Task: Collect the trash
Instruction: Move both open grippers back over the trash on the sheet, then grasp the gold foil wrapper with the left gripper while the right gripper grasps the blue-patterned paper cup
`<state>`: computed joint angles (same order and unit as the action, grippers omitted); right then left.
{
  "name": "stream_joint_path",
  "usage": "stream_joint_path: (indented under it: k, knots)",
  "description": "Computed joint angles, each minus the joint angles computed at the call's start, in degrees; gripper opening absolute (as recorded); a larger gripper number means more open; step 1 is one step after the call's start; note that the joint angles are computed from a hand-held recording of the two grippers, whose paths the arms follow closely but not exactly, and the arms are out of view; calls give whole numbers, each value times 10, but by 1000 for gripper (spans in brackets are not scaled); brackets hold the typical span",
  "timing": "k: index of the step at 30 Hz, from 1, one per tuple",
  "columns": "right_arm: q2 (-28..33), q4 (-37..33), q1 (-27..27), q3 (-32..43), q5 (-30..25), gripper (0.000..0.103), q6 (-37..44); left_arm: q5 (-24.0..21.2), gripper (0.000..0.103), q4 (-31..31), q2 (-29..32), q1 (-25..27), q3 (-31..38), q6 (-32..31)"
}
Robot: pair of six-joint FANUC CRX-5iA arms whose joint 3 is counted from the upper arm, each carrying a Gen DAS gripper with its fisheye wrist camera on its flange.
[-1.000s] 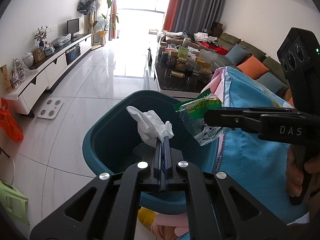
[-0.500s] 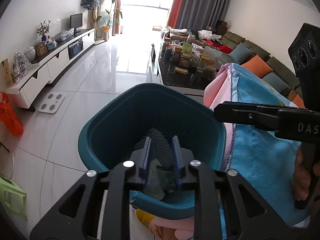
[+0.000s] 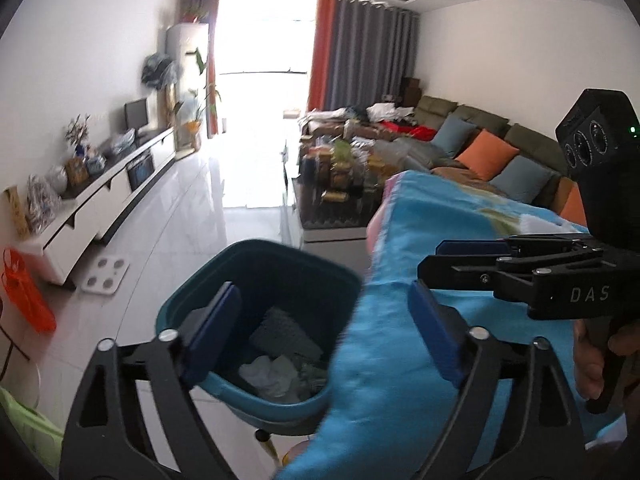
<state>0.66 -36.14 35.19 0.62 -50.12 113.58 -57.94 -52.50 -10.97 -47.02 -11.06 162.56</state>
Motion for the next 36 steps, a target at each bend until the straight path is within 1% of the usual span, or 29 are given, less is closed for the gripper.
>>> stream_joint_path:
  k: [2,3,8,10,19,23,27,30,32,33,36]
  knots:
    - [-19,-8,-15,-15,2,46,7,-16,97,-17,16,-24,19,4]
    - [-29,-13,-23,-21,2,48,11,-22,97,-24,23,-36,27,6]
    - [-83,-17,-65,-69,17,54,10,-13,97,-22,54,-62,61,-6]
    - [-107,-9,-76,-94,28,57,6,-5,97,-20,67,-70,73,-10]
    - [-201,58,-128,-185,65,59,-52,47,97,16,127,-78,126,-67]
    - [-226,66,-158,-206,66,60,-60,72,97,37,152,-78,148,-97]
    - [-245,55,-200,-222,63,60,-54,111,97,91,181,-62,168,-155]
    - [-247,46,-231,-228,63,60,-50,149,97,146,200,-47,175,-207]
    - [-243,36,-256,-227,60,60,-43,181,97,194,212,-37,177,-252]
    - [-243,33,-266,-227,59,60,-43,206,97,234,218,-28,173,-291]
    - [-246,32,-294,-234,61,60,-47,240,97,311,237,-16,171,-366]
